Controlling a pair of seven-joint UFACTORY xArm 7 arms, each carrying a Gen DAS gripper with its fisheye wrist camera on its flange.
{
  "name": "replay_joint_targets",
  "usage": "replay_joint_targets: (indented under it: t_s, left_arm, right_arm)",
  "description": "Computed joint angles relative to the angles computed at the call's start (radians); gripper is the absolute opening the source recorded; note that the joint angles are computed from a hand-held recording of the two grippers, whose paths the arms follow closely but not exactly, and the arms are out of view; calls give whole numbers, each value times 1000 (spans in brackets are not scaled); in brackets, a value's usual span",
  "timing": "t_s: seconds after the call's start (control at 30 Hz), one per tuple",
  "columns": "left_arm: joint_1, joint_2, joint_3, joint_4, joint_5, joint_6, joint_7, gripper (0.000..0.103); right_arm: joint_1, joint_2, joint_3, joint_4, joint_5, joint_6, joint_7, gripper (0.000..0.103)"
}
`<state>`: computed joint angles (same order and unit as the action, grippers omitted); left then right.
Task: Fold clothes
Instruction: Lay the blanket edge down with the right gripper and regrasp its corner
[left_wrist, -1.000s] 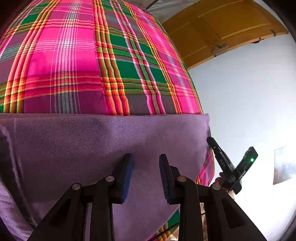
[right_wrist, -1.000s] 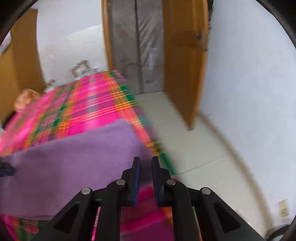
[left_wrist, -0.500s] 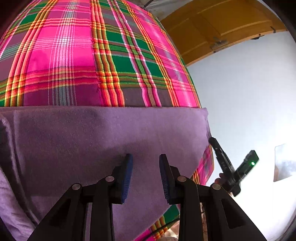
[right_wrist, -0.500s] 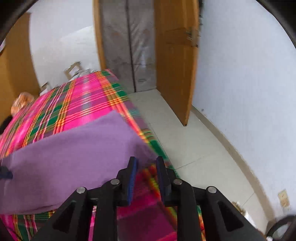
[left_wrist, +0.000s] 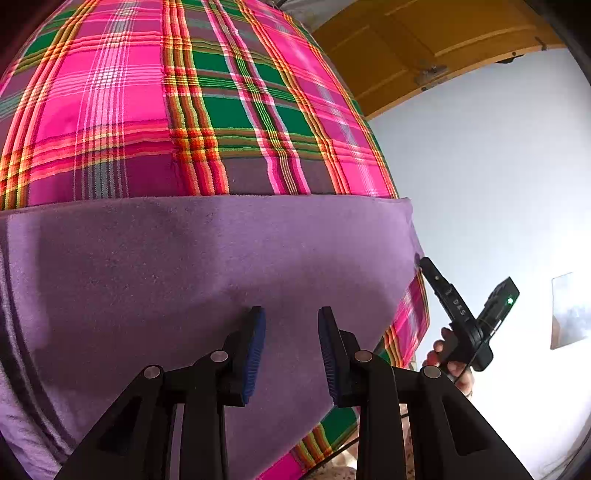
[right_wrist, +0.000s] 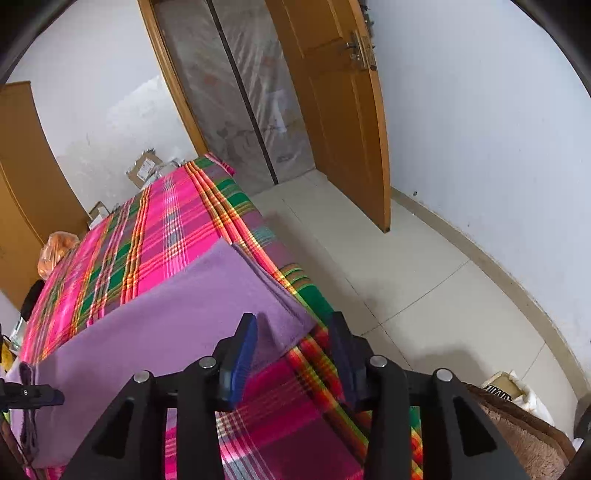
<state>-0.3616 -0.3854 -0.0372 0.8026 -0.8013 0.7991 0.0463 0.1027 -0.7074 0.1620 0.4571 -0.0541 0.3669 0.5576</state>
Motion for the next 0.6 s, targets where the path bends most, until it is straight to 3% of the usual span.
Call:
replay_joint_targets:
  t_s: [0.2,0.4,0.6]
  left_arm:
    - [-3,26,-9,21,11,-6,-6,30]
    - [-2,29,-8,22,7,-5,-1,30]
    - [2,26,-4,21,6,1,7,30]
  right_arm:
    - [-36,60,51,46,-54,1,15,42]
    - [-25,81,44,58,-80,2,26,17]
    - [21,64,9,50,-43,-20,-11,14]
